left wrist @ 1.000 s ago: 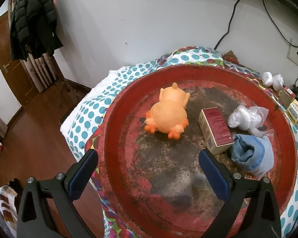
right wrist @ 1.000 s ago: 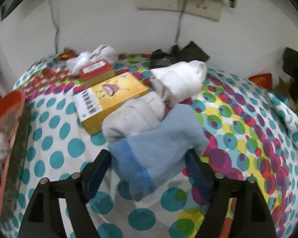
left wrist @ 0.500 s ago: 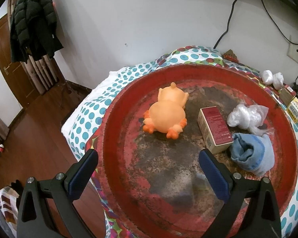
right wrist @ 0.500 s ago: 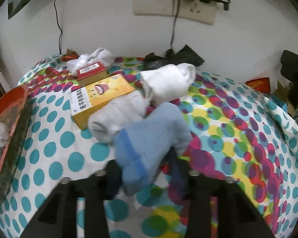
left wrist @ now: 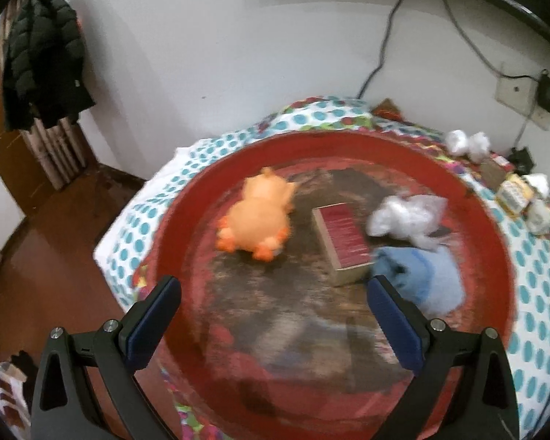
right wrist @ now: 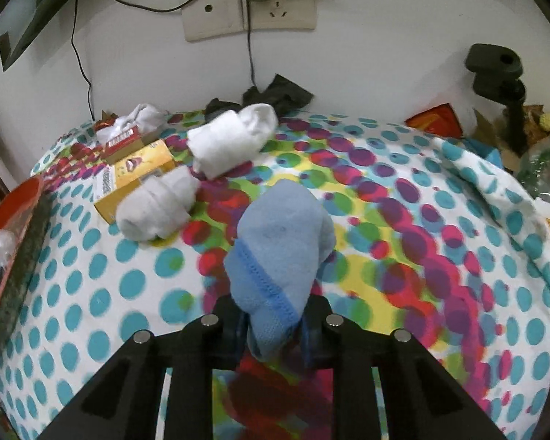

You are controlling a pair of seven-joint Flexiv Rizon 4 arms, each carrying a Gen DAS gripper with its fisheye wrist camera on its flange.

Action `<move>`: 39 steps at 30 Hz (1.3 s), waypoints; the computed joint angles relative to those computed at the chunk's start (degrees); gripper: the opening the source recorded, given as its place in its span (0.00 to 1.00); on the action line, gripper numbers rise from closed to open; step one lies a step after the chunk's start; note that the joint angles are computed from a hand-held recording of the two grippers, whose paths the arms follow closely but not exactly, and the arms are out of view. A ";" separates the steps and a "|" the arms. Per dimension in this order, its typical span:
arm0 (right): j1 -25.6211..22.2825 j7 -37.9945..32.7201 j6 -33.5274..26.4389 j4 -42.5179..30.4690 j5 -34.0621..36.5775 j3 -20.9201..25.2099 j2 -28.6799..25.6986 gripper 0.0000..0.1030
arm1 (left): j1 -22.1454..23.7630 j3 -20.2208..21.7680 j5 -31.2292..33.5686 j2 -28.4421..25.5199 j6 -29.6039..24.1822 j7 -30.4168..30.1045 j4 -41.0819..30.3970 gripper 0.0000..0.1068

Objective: Organize objects
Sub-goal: 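Move the right gripper to the light blue sock and grasp it, then move the left gripper to the rolled white sock and grasp it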

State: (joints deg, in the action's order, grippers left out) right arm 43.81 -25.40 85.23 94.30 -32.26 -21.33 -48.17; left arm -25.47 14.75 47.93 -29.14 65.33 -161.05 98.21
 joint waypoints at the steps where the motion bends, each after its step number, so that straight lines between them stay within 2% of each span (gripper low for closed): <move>1: 0.39 -0.04 0.64 1.29 -0.26 -0.77 0.53 0.21 | 0.24 -0.43 -0.28 -0.06 0.47 0.48 -0.14 0.95; 7: 2.08 -2.86 4.00 7.25 0.24 -4.04 2.82 0.21 | -1.88 -1.35 1.55 -0.37 2.29 2.96 -2.23 0.95; 10: 4.73 -4.84 4.91 10.74 0.49 -7.65 3.89 0.21 | -3.38 -1.86 1.87 -1.46 3.25 4.95 -4.05 0.95; 13: 6.04 -6.82 6.72 13.47 2.18 -9.66 4.59 0.21 | -4.06 -2.89 0.93 -2.54 4.91 8.80 -5.71 0.95; 17: 4.27 -9.04 9.30 14.85 5.91 -7.74 5.30 0.21 | -2.00 -7.13 -5.45 -4.86 8.92 18.77 -7.70 0.96; 19: 4.83 -10.33 8.81 14.79 7.05 -8.18 5.13 0.22 | -0.29 -10.03 -9.21 -6.46 11.27 24.26 -8.74 0.96; 22: 5.98 -12.15 8.00 14.63 8.76 -8.96 4.88 0.23 | -0.06 -12.28 -13.04 -9.50 11.79 30.37 -12.42 0.96; 25: 5.57 -13.76 8.08 14.18 10.93 -7.98 4.81 0.24 | 1.92 -16.74 -17.61 -13.23 12.24 38.71 -16.72 0.96; 27: 6.07 -14.50 7.85 14.15 11.88 -8.27 4.72 0.24 | 3.69 -20.65 -21.64 -16.34 10.73 44.54 -20.24 0.96; 32: 6.52 -15.67 7.53 13.95 13.41 -8.38 4.59 0.24 | 4.56 -25.04 -29.60 -24.03 6.54 53.64 -29.70 0.96; 35: 6.68 -16.10 7.43 13.90 13.90 -8.48 4.53 0.24 | 4.57 -26.28 -33.45 -27.51 4.43 57.93 -34.26 0.96; 39: 6.88 -16.35 7.31 13.82 14.36 -8.51 4.48 0.24 | 3.20 -25.56 -37.73 -32.39 -0.24 62.63 -42.40 0.96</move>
State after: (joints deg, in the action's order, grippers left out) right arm 50.69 -41.75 92.54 108.12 -17.90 -29.84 -43.69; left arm -22.28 -10.81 10.20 -61.52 65.09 -98.42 55.81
